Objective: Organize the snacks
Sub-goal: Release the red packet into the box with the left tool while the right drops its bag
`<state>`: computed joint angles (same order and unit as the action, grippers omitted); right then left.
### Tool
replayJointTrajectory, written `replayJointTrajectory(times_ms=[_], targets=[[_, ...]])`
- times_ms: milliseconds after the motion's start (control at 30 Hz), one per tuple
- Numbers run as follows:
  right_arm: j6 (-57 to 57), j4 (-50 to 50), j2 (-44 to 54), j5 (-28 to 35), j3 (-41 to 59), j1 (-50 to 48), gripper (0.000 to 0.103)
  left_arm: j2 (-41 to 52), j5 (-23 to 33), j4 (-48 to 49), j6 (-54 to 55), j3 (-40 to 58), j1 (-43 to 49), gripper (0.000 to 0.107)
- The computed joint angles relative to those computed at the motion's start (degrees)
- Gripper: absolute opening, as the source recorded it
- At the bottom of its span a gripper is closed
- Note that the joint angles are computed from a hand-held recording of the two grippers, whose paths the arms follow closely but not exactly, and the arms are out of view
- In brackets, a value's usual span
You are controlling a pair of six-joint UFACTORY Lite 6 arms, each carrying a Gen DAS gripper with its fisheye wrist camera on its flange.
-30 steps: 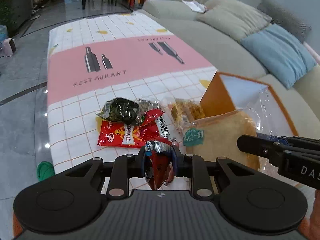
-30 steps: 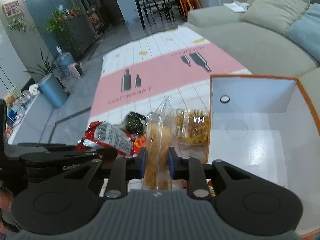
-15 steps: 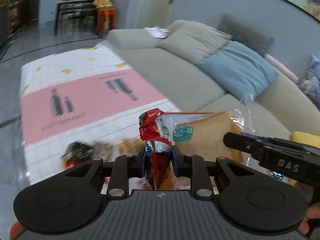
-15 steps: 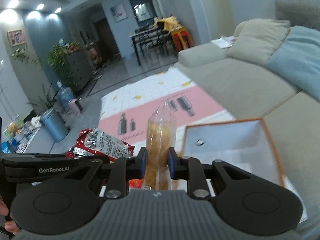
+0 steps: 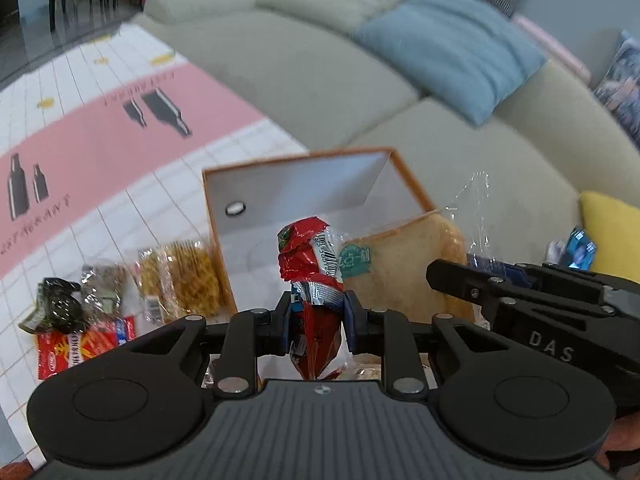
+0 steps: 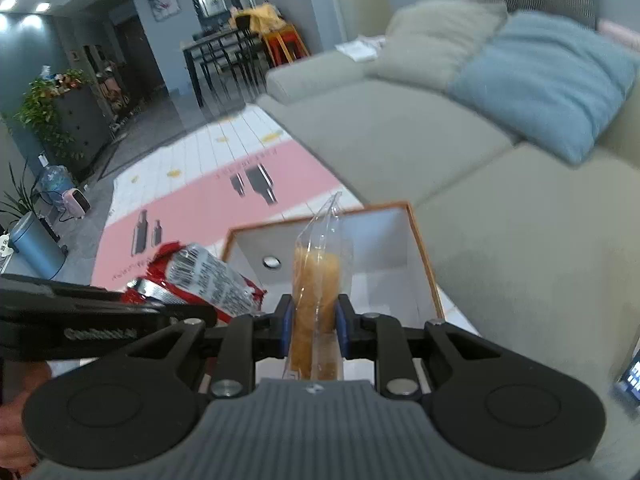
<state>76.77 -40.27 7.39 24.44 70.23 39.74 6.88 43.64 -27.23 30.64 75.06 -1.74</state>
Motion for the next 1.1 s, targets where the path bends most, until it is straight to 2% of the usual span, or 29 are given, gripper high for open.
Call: replayJointTrajectory(times_ms=[200,367,533,667,733,867,1000,1100], targets=[[-13.57,16.0,3.59,-9.79,-1.71,-5.39,0.02,6.22,-0.72,10.58,-7.93,3.95,-4.03,0.027],[-28.42,31.53,8.01,-12.33,0.3,-8.33,0.02,10.11,-0.15,17.21,-12.96,6.79,-6.59,0.027],[-24.49,21.05,13.2,-6.24,5.82,-7.83,0.021,13.86,-0.15,25.06,-18.29,9.14,-10.04,0.027],[-33.34,24.93,14.57,-3.83,7.48,-8.82,0.022,16.94,0.98,27.3,-19.44,11.37,-11.87,0.028],[-35.95,23.72,14.85,-2.45,7.92,-8.85,0.023,18.13,1.38,26.53,-18.53,12.28,-12.33,0.03],[-34.9,15.21,15.33,2.14,9.05,-6.9,0.026,19.07,1.26,23.56,-15.6,12.64,-12.38,0.037],[-31.56,6.49,14.72,6.38,8.52,-5.0,0.028,20.83,4.29,13.12,-8.73,14.35,-9.26,0.059],[-32.95,8.18,12.24,5.77,6.51,-5.76,0.03,19.4,4.26,8.98,-5.62,12.79,-7.73,0.06]])
